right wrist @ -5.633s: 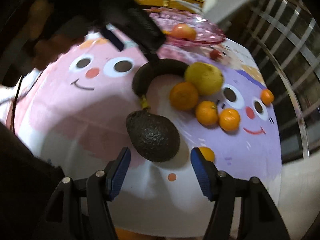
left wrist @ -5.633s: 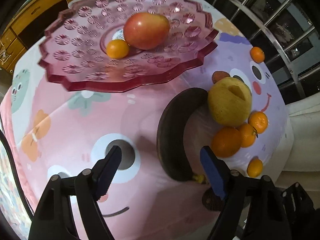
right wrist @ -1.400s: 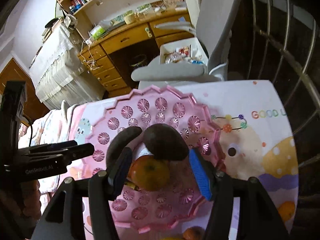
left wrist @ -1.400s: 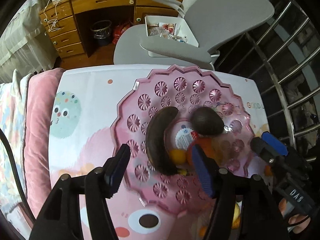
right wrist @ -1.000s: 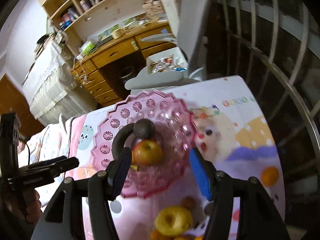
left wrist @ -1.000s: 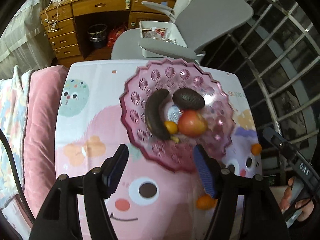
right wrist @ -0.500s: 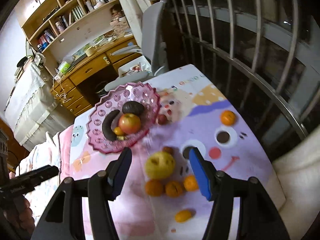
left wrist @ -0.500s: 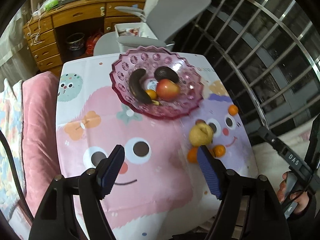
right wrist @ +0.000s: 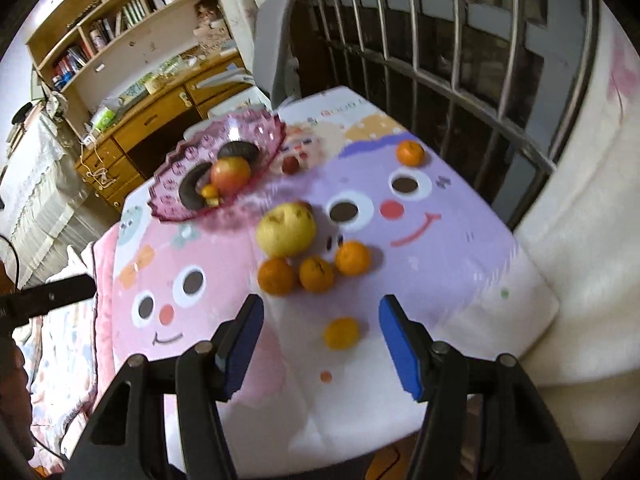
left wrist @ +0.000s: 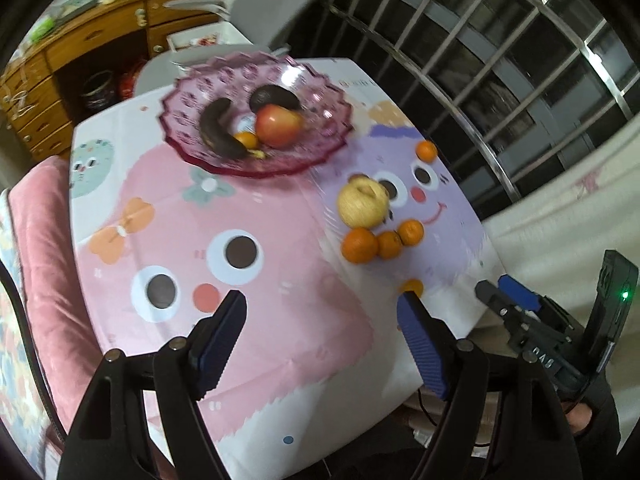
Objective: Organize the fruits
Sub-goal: 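Withdraw both tools from the bowl toward the oranges beside the pear, then grasp an orange below the pear with the left tool while the right tool grasps a small orange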
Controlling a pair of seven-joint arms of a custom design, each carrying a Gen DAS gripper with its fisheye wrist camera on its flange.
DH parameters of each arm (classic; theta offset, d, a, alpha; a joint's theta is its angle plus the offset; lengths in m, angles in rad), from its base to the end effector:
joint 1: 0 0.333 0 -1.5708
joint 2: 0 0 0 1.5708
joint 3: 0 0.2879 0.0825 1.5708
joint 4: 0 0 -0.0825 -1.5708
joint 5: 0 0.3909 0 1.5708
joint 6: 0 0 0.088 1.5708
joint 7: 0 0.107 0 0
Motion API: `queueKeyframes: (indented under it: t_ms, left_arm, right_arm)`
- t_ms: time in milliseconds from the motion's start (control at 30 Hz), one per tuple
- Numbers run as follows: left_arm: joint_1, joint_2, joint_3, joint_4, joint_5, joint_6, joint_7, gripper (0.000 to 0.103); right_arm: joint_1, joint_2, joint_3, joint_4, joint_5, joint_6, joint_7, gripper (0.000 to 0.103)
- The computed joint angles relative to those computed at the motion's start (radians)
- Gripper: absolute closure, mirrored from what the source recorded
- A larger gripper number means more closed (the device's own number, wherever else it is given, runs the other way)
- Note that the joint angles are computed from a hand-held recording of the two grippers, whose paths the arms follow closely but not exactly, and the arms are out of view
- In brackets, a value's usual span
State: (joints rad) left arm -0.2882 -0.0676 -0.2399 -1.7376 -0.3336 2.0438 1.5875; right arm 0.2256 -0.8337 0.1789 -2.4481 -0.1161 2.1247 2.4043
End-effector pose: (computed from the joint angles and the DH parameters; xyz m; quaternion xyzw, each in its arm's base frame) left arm 0.4914 -0.3123 0.6033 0.5161 -0.8230 0.2342 0.0383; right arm 0.3356 0.1531 0.5983 -0.5246 0.8062 -0.1647 0.2186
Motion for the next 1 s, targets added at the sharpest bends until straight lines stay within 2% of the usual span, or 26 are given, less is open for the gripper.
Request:
queueKeyframes:
  t_ms: [167, 400, 567, 767, 1000]
  left_arm:
    - [-0.012, 0.059, -0.012, 0.040, -0.008, -0.035, 0.043, 0.027]
    - [-0.035, 0.174, -0.039, 0.144, 0.039, -0.085, 0.078, 0.027]
    - [-0.059, 0.291, -0.054, 0.254, 0.083, -0.118, 0.068, 0.027]
    - [-0.090, 0.410, -0.062, 0.347, 0.124, -0.099, 0.019, 0.027]
    - [-0.121, 0.547, -0.063, 0.453, 0.144, -0.097, -0.080, 0.042]
  right_arm:
    - [0.010, -0.038, 0.020, -0.056, 0.013, -0.019, 0.056, 0.043]
    - [0.028, -0.041, 0.031, -0.105, -0.012, -0.030, 0.069, 0.043]
    - [0.044, -0.009, 0.017, -0.113, -0.027, -0.025, 0.022, 0.043]
    - [0.062, 0.025, -0.016, -0.140, -0.035, 0.038, -0.096, 0.043]
    - [0.075, 0.080, -0.057, -0.162, -0.015, 0.118, -0.278, 0.047]
